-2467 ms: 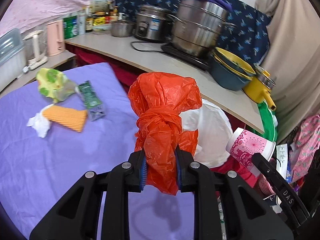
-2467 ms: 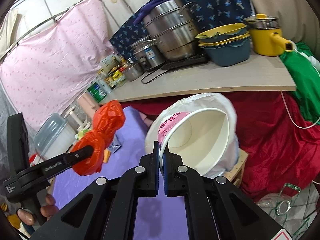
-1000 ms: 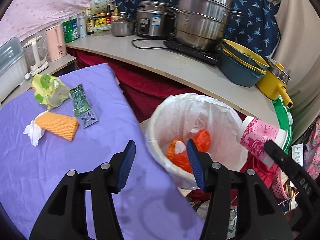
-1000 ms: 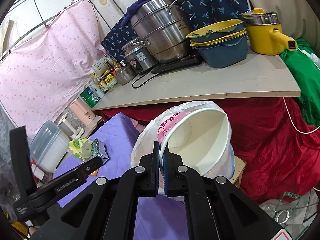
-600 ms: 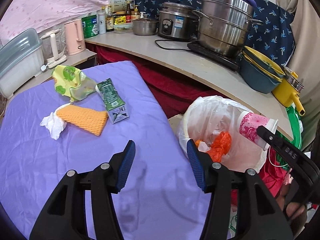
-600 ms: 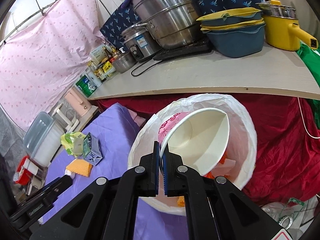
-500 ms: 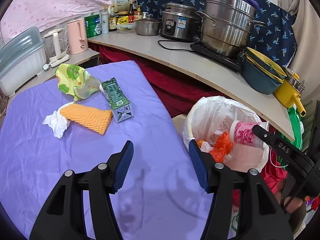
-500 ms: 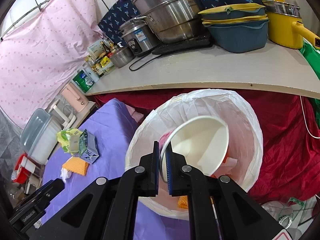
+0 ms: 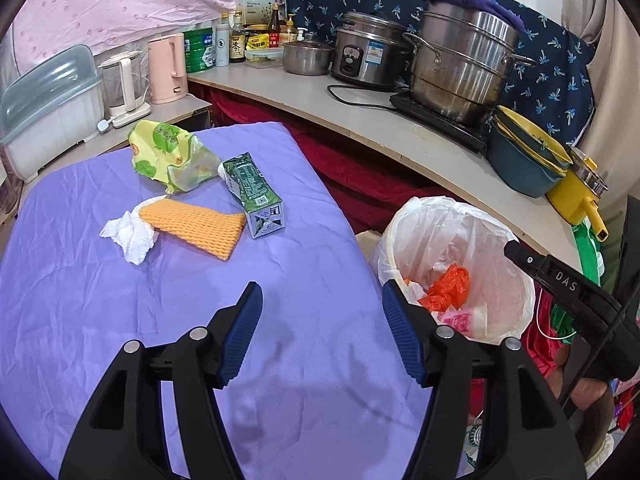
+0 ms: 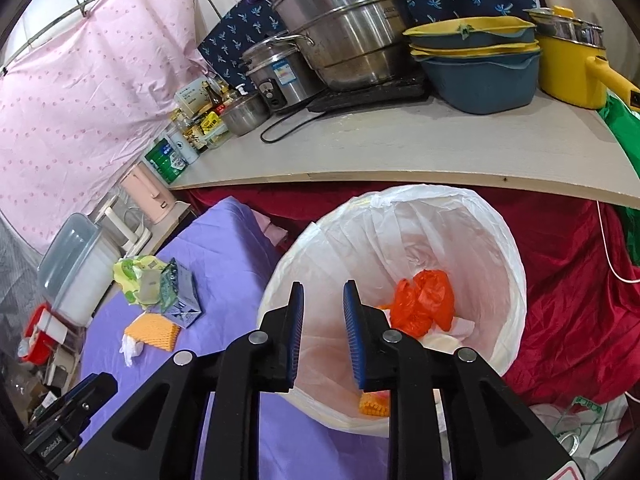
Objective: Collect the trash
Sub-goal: 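Move both open tools back toward the white tissue and green milk carton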
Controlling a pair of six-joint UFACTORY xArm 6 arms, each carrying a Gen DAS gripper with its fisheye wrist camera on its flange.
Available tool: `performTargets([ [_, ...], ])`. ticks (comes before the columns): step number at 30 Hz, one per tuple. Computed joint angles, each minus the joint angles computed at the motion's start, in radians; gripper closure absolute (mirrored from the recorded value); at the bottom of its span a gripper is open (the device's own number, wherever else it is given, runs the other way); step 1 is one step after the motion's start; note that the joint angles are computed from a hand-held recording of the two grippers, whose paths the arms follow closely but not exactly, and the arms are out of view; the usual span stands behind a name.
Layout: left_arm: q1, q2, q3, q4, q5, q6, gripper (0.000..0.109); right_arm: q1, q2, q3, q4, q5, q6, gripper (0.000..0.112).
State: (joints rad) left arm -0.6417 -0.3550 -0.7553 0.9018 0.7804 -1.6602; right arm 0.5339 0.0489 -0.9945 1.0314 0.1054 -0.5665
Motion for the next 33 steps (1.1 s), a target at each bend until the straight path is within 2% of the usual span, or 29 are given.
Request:
performTargets([
  [5, -0.007, -0.044, 0.031, 0.001, 0.031, -0.022, 0.048, 0.029, -0.053, 0.029, 0.055, -0.003, -0.046, 0.089],
  [7, -0.007, -0.055, 0.038, -0.002, 0.039, -0.024, 0.048, 0.045, -0.08, 0.049, 0.053, -0.015, -0.048, 0.084],
  [8, -0.006, -0.062, 0.043, -0.004, 0.04, -0.026, 0.048, 0.055, -0.096, 0.061, 0.065, -0.023, -0.057, 0.078],
  [9, -0.006, -0.071, 0.049, -0.005, 0.045, -0.028, 0.043, 0.065, -0.11, 0.072, 0.083, -0.032, -0.068, 0.073],
  [11, -0.012, -0.085, 0.056, -0.002, 0.065, -0.041, 0.037, 0.082, -0.131, 0.088, 0.091, -0.043, -0.072, 0.072],
  [14, -0.016, -0.112, 0.074, 0.0, 0.08, -0.056, 0.036, 0.102, -0.147, 0.106, 0.06, -0.048, -0.042, 0.071],
  [16, -0.017, -0.131, 0.088, -0.003, 0.089, -0.061, 0.036, 0.114, -0.152, 0.113, 0.064, -0.053, -0.04, 0.067],
  [18, -0.019, -0.148, 0.1, -0.004, 0.099, -0.066, 0.036, 0.133, -0.155, 0.118, 0.089, -0.075, -0.051, 0.058],
  [23, -0.022, -0.194, 0.134, -0.012, 0.127, -0.074, 0.036, 0.165, -0.158, 0.127, 0.116, -0.09, -0.058, 0.056],
  [26, -0.012, -0.227, 0.163, -0.024, 0.136, -0.074, 0.034, 0.18, -0.158, 0.137, 0.072, -0.091, -0.017, 0.056],
  [28, -0.003, -0.258, 0.191, -0.04, 0.143, -0.073, 0.029, 0.188, -0.156, 0.142, 0.042, -0.091, 0.01, 0.055],
  [33, 0.036, -0.34, 0.27, -0.088, 0.147, -0.058, 0.029, 0.211, -0.138, 0.14, 0.019, -0.084, 0.033, 0.054],
])
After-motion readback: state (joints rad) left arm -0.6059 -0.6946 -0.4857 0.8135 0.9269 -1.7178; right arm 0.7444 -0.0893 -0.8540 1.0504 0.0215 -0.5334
